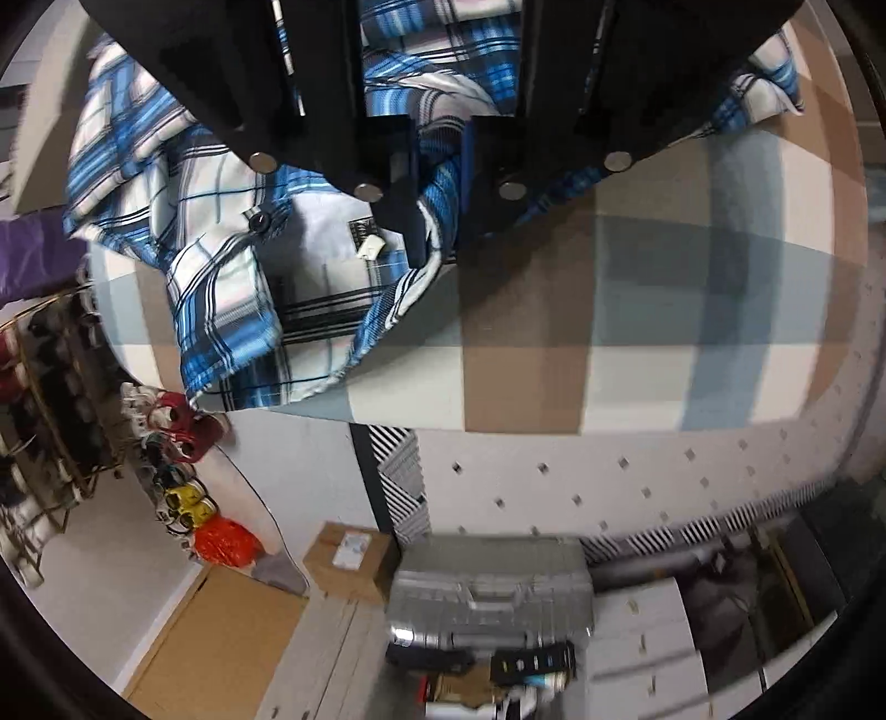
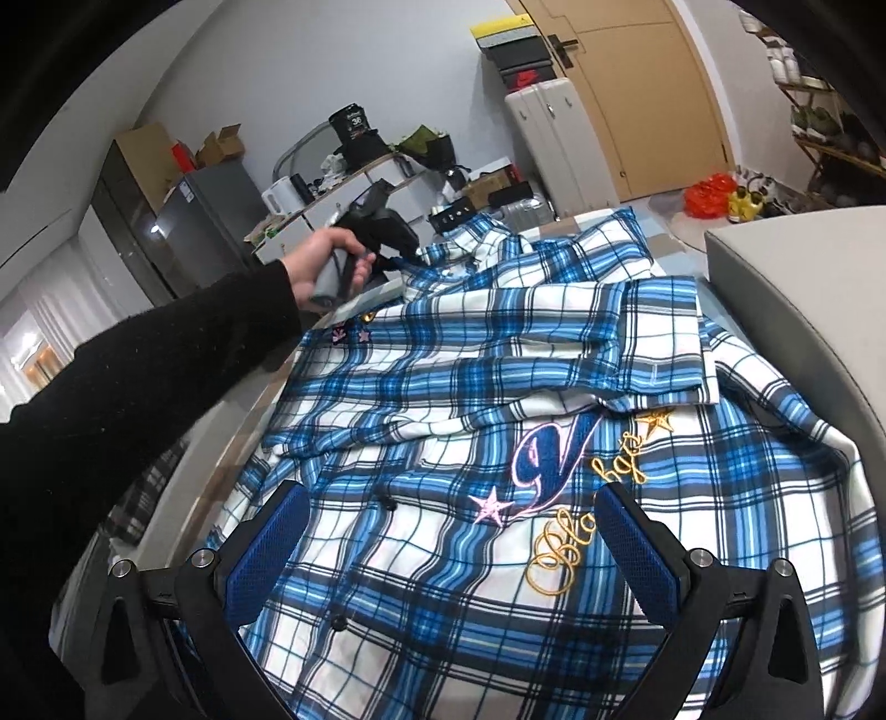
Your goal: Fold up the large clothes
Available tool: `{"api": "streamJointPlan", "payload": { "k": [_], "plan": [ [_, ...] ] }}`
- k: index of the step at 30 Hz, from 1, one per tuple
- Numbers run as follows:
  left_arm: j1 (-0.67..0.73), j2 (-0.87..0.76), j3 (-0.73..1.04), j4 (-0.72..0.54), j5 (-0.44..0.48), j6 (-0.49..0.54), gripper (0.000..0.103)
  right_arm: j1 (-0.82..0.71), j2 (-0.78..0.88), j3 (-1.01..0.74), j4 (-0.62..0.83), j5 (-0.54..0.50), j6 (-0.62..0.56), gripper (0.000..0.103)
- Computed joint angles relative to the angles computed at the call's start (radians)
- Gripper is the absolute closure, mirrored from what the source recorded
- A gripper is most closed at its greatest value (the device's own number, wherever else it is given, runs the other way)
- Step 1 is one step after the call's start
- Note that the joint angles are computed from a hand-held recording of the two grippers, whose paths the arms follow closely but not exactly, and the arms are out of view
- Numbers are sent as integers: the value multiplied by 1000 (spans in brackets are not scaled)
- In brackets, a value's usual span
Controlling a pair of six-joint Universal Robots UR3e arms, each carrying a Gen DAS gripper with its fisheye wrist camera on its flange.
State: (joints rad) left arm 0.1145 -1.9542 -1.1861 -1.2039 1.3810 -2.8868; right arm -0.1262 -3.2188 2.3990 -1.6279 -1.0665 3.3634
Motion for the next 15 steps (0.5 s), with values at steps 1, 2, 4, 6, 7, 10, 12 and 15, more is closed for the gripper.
{"api": "streamJointPlan", "payload": {
  "k": [1, 2, 4, 6, 7, 10, 12, 15],
  "plan": [
    [3, 31, -33, 19, -6, 7, 102, -3, -6, -8, 7, -3, -2, 0],
    [12, 75, -73, 34, -17, 15, 102, -3, -7, -11, 8, -8, -2, 0],
    [49, 215, -190, 61, -70, 61, 103, -9, -13, -23, 21, -18, -6, 0],
    [100, 338, -261, 18, -143, 153, 103, -4, -11, -25, 9, -32, 6, 0],
    [125, 394, -286, -21, -178, 206, 103, -6, -8, -27, 5, -34, 7, 0],
    [234, 600, -357, -199, -290, 406, 103, -70, -22, -84, 73, -10, -30, 0],
    [322, 738, -402, -309, -354, 546, 103, -129, 5, -150, 126, 13, -82, 0],
    [399, 814, -409, -422, -396, 664, 103, -202, 118, -246, 85, 55, -143, 0]
  ]
}}
